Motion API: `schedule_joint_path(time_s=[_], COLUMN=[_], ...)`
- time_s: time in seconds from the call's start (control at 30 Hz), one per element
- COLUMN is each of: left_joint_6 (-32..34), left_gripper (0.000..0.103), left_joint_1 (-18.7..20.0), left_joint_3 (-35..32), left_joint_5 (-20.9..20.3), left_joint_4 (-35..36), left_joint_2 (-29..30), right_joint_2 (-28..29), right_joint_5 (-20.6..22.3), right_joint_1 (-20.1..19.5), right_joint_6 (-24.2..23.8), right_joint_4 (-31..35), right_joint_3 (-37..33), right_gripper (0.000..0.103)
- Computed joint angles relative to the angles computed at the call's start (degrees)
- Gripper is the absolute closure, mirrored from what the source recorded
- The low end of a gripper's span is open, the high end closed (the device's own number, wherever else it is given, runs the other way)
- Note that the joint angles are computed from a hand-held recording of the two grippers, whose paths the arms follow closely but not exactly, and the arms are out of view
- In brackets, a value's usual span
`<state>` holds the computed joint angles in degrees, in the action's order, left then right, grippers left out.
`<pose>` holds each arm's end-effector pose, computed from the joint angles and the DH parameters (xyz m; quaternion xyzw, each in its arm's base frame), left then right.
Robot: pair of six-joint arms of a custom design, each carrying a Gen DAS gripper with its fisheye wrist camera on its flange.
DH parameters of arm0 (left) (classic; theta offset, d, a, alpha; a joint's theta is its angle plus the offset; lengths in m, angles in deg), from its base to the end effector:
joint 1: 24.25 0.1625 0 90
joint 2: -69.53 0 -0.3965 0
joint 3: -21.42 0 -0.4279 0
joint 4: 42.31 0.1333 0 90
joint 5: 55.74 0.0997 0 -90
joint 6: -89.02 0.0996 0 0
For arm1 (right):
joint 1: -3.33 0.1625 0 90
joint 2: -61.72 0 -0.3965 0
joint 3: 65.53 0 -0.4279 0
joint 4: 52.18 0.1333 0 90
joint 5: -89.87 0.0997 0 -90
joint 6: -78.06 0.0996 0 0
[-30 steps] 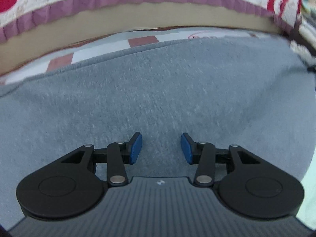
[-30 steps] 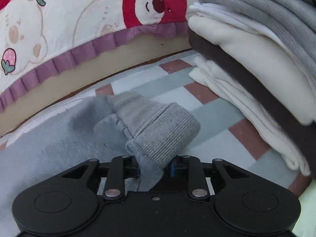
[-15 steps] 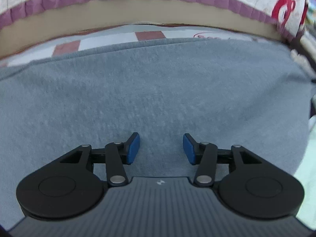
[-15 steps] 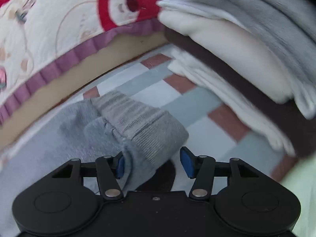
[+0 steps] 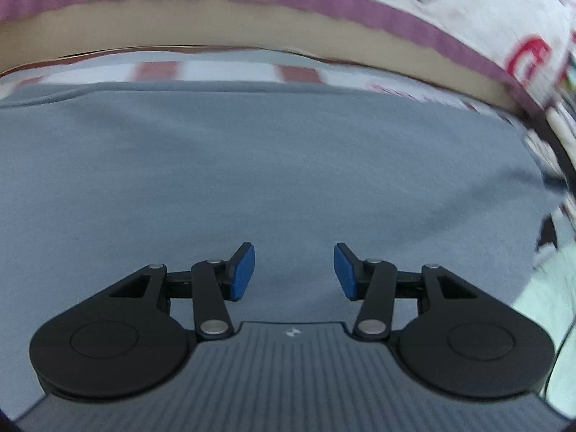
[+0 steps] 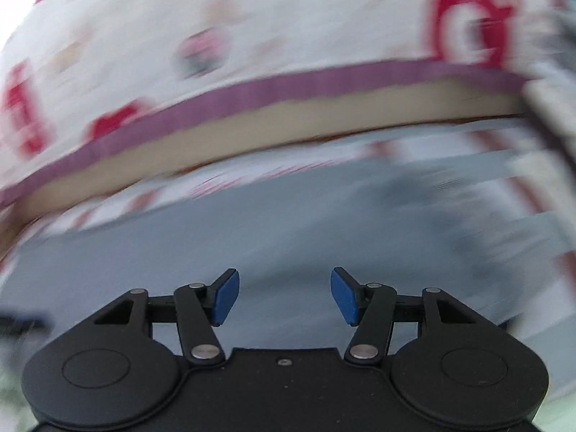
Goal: Fold clothes
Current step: 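Move both grippers back over the folded sweatshirt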
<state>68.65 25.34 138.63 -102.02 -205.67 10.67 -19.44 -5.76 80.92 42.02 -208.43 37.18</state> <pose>-0.1991 -0.5456 0.0939 0.1122 0.9146 -0.2913 0.2571 -0.0082 -0.6120 0.3968 0.1709 -0.9080 0.3277 0.1973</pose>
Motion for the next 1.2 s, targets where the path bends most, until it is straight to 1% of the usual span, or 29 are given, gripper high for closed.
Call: schedule_joint_path(time_s=[0.03,0.1,0.17,0.2,0.23,0.3,0.33,0.37,0.43,0.47,0.53,0.57,0.6,0.67,0.7,0.77,0.83,0.87,0.9,0.97,1.0,1.03,1.07,1.13,1.2], left_joint_6=[-1.79,-6.76,-13.62,-16.34,-18.67,-18.95,-17.49,-13.85,-5.73,-1.45,6.67,9.55,12.02,15.60,17.13,18.60,17.89,17.33,16.80,16.30,15.99,15.60,15.81,16.36,16.05], left_gripper=[0.055,0.054,0.053,0.053,0.053,0.053,0.053,0.053,0.052,0.052,0.052,0.052,0.052,0.050,0.047,0.046,0.045,0.045,0.045,0.044,0.044,0.043,0.043,0.043,0.042], left_joint_1=[-0.06,-0.18,0.19,0.74,1.34,2.63,3.11,3.69,5.16,6.26,8.66,9.80,11.10,13.29,14.49,16.61,18.59,19.41,20.20,21.47,22.02,22.55,23.22,24.18,24.65], left_joint_3=[1.16,2.74,3.45,3.87,4.26,5.55,6.05,6.66,7.36,7.23,6.37,5.80,5.05,3.68,2.40,-0.06,-2.91,-4.17,-5.48,-7.83,-8.74,-9.40,-10.09,-11.07,-11.05], left_joint_5=[2.02,8.03,13.64,15.14,16.47,18.15,19.36,20.51,21.82,21.61,20.35,19.38,17.92,14.96,13.45,11.06,8.82,7.81,6.90,6.03,5.62,4.97,3.58,1.81,1.40], left_joint_4=[1.71,8.68,18.65,22.26,25.44,26.76,26.20,23.24,15.10,9.94,-1.22,-5.10,-8.39,-12.57,-13.59,-14.78,-14.97,-15.25,-15.54,-16.36,-16.76,-17.54,-17.77,-17.61,-16.77], left_joint_2=[-2.09,-6.35,-10.73,-12.94,-15.08,-18.91,-20.09,-20.80,-21.33,-20.97,-19.38,-18.75,-18.02,-17.13,-16.34,-14.78,-13.48,-12.93,-12.31,-10.81,-10.18,-9.59,-9.13,-8.52,-8.74], right_joint_2=[-1.03,-2.46,-1.91,-1.45,-0.24,2.66,4.18,5.71,8.23,10.13,15.25,17.68,20.13,25.14,27.70,30.95,34.25,34.70,35.43,38.42,40.17,41.05,41.93,42.58,43.71], right_joint_5=[1.55,3.44,0.79,-0.66,-3.66,-7.26,-8.97,-10.40,-8.15,-7.75,-8.48,-8.80,-9.10,-9.65,-9.90,-10.06,-10.17,-9.21,-9.09,-11.89,-13.34,-14.18,-14.99,-14.67,-14.94], right_joint_1=[0.32,1.39,3.93,5.28,6.75,9.44,10.74,11.91,14.67,16.25,19.50,20.58,21.62,23.61,24.56,24.81,25.02,24.36,23.68,23.23,23.33,23.54,23.75,24.41,25.21], right_joint_6=[-1.17,-4.38,-8.99,-11.14,-13.35,-13.14,-12.93,-12.75,-14.54,-16.02,-20.23,-22.77,-25.34,-30.56,-33.21,-35.07,-36.89,-37.63,-37.90,-36.19,-35.07,-34.63,-34.19,-36.55,-36.47], right_joint_4=[2.46,6.09,8.95,10.38,9.90,13.24,15.09,16.97,18.54,19.07,19.61,19.19,18.86,18.55,18.57,15.45,12.45,10.53,8.92,9.21,10.18,12.48,14.87,18.41,24.24], right_joint_3=[1.63,4.66,5.62,5.93,6.13,3.57,2.15,0.67,-2.73,-4.93,-10.49,-12.34,-14.29,-18.64,-21.05,-22.72,-24.60,-24.23,-24.30,-27.20,-29.08,-30.70,-32.37,-34.11,-37.22], right_gripper=[0.042,0.042,0.041,0.041,0.040,0.041,0.042,0.043,0.043,0.044,0.049,0.052,0.053,0.053,0.056,0.062,0.064,0.063,0.061,0.061,0.061,0.061,0.061,0.061,0.061])
